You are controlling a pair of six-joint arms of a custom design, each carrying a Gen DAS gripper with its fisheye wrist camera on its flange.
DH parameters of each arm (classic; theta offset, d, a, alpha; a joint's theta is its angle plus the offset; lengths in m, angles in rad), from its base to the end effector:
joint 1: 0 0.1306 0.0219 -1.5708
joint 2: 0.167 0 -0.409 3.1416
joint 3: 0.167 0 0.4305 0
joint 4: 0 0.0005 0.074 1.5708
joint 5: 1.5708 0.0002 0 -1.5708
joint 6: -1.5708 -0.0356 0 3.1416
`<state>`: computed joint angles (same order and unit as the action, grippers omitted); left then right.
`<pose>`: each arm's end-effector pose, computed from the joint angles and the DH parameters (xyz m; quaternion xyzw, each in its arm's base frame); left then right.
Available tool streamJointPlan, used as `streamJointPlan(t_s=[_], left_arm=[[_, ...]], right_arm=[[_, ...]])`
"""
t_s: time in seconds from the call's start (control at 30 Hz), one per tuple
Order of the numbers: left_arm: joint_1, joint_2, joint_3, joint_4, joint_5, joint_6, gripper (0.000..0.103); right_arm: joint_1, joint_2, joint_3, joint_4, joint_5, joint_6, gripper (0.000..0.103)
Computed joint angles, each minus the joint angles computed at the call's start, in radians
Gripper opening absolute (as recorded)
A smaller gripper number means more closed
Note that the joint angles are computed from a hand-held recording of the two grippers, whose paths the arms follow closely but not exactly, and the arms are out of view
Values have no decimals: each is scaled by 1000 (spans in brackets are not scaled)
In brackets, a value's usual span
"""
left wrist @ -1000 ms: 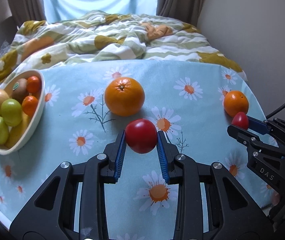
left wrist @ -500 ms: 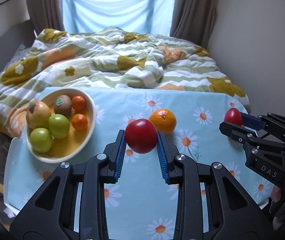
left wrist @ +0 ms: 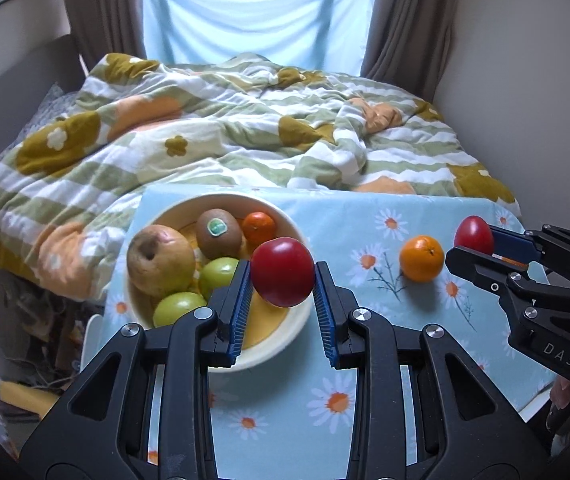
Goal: Organize fruits
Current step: 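Place the left gripper's tomato in the plate and open it while the right carries its tomato, then lower the red tomato into the plate and open the right gripper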
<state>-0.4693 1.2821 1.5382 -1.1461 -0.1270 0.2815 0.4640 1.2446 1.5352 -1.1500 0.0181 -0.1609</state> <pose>0.4097 -0.2033 0.5606 0.0671 0.9386 -0.0665 0.3319 0.3948 0.1963 0.5746 -0.1384 0.9271 0.0990 0.3340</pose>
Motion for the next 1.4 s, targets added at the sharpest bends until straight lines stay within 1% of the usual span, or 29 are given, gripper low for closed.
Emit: streamJointPlan(t_s=[0.27, 0.5, 0.77, 1.03, 1.1, 1.13, 1.17, 1.2, 1.23, 1.4], left_arm=[[136, 57, 23, 31, 113, -143, 37], [212, 138, 68, 38, 187, -242, 37], [256, 216, 112, 16, 251, -305, 37], [282, 232, 121, 10, 293, -337, 38], [284, 230, 120, 10, 293, -346, 43], [285, 229, 121, 10, 293, -347, 59], [288, 225, 119, 11, 300, -349, 87], [291, 221, 117, 16, 310, -349, 100], [296, 212, 110, 25, 317, -347, 103], [308, 184, 97, 11, 317, -349, 103]], right_arm=[[63, 102, 75, 10, 55, -90, 32], [83, 170, 116, 8, 91, -165, 32], [88, 223, 146, -4, 117, -238, 32], [96, 248, 167, -19, 134, -282, 32], [96, 252, 172, -21, 140, -286, 32], [97, 252, 173, -22, 145, -289, 32], [98, 253, 174, -23, 148, -291, 32], [100, 252, 175, -24, 152, -295, 32], [100, 252, 177, -26, 154, -297, 32], [102, 257, 194, -36, 168, -289, 32]])
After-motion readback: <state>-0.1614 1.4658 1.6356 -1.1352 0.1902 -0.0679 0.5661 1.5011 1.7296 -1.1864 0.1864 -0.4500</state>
